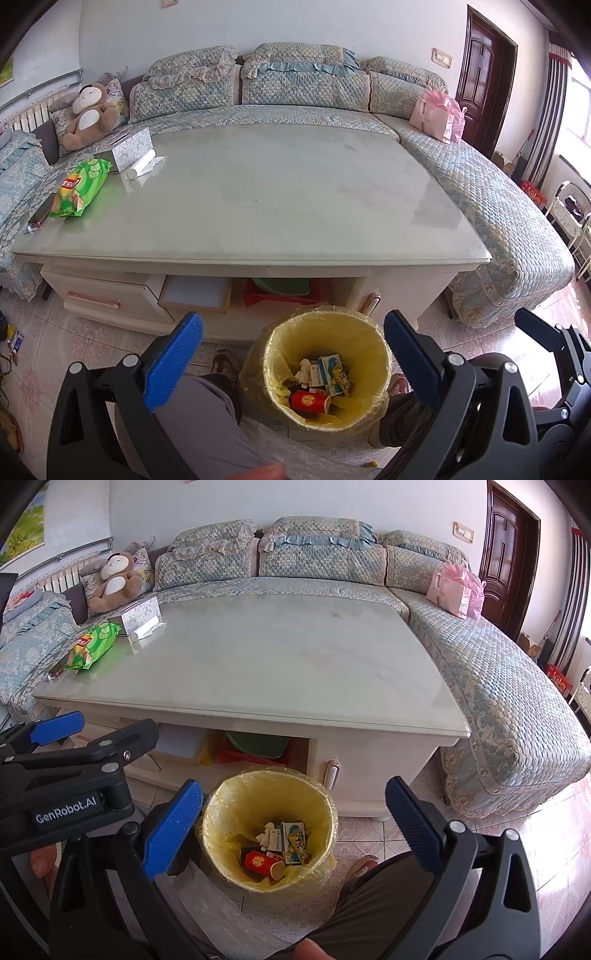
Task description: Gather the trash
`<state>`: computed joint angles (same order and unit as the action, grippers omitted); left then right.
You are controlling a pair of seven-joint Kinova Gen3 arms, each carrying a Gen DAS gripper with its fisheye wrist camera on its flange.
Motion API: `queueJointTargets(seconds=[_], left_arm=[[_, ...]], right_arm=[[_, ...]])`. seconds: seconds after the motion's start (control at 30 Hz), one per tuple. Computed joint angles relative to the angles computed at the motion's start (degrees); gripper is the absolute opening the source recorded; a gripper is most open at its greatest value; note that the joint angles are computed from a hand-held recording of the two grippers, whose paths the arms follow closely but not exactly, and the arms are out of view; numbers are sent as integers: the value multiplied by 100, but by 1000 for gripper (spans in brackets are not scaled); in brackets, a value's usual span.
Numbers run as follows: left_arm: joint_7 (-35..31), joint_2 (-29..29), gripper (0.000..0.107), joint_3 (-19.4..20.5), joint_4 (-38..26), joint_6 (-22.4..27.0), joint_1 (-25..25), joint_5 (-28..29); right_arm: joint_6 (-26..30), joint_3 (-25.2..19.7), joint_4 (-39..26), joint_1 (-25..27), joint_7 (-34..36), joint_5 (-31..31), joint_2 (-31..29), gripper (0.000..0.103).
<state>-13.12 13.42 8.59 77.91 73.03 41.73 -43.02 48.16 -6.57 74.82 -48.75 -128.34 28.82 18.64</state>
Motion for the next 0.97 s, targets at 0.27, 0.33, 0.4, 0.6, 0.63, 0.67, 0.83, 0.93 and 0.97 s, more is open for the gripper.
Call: queueJointTargets(seconds=[0.27, 0.33, 0.4, 0.6, 0.63, 0.67, 0.83, 0.93, 0.97], left_arm=[[90, 91, 96, -75, -85, 272, 152, -355], [43, 101, 96, -57, -103, 278, 140, -357], [-54, 165, 96, -47, -172, 377, 172, -387], [28, 191, 96, -94, -188, 391, 195, -332], [53, 199, 96, -99, -189, 414, 214, -356], [93, 196, 96, -103, -174, 411, 230, -380], [-136, 186, 96, -59, -194, 316, 127, -211], [-114, 222, 96, -91, -239, 388, 162, -189], [-115, 216, 96, -95, -247, 375, 139, -126]], right_arm=[[-27, 25, 60, -20, -177, 119, -35, 97], [-13, 7, 49, -10, -144, 103, -28, 97], [-21, -4, 55, -5, -125, 90, -30, 97], [-2, -2, 46, -4, -129, 85, -31, 97], [8, -3, 34, -1, -127, 76, -31, 97], [10, 0, 34, -6, -133, 82, -34, 97], [14, -14, 1, 19, -59, 57, -38, 97], [42, -15, -36, 33, -7, 29, -25, 97], [41, -16, -46, 42, 11, 13, -21, 97]])
